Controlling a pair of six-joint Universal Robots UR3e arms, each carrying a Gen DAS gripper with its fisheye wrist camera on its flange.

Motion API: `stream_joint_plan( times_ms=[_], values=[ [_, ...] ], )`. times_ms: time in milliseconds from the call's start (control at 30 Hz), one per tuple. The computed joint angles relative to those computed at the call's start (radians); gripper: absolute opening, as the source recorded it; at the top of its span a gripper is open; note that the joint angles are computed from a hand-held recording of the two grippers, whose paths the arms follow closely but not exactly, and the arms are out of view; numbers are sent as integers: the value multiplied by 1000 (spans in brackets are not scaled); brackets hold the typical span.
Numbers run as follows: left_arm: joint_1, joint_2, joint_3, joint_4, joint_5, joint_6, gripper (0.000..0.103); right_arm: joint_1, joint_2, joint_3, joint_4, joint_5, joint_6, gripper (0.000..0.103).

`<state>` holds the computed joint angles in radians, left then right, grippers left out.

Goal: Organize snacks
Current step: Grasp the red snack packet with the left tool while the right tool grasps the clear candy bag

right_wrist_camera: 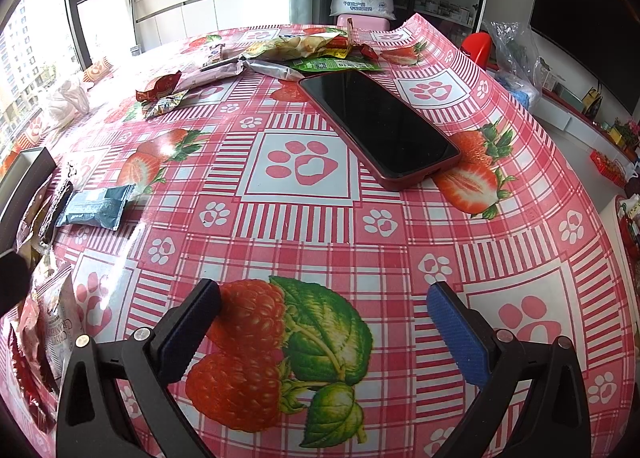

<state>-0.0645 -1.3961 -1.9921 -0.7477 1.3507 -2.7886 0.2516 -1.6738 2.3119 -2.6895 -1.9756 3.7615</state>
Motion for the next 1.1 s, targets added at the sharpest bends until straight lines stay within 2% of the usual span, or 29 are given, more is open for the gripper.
stream_joint_plan(
  times_ms=[100, 133, 200, 300, 400, 467, 533, 600, 633, 733, 867, 1033, 1067, 1100],
  values=[
    [169, 122, -91, -152, -35, 54, 103, -10, -9, -5, 19, 17, -17, 103],
    [226, 147, -115, -192, -56, 70, 103, -29, -35, -18, 73, 52, -34, 103],
    [307, 181, -177, -211, -77, 74, 103, -40, -87, -46, 193, 102, 13, 103],
    [319, 131, -185, -235, -53, 32, 103, -58, -250, 50, 163, 275, 86, 103],
    [227, 105, -222, -98, 55, -24, 103, 2, -259, 39, 168, 345, 181, 103],
    [188, 91, -257, 0, 140, -26, 103, 80, -183, -31, 189, 321, 235, 103],
    [243, 116, -294, 30, 124, 21, 103, 131, -111, -89, 179, 327, 253, 103],
    [331, 128, -293, -19, 62, 76, 103, 177, -38, -160, 202, 317, 259, 103],
    [366, 125, -278, -65, 27, 107, 103, 207, 7, -216, 243, 287, 259, 103],
    [383, 122, -279, -63, 9, 154, 103, 286, 122, -340, 347, 179, 258, 103],
    [388, 137, -309, -25, -8, 131, 103, 356, 234, -459, 460, 80, 239, 103],
    [348, 94, -252, -64, 29, 114, 103, 377, 239, -432, 403, 63, 231, 102],
    [337, 84, -235, -82, 32, 122, 102, 384, 222, -426, 411, 61, 227, 100],
    [331, 88, -233, -91, 29, 138, 102, 399, 213, -425, 412, 52, 224, 88]
  ],
)
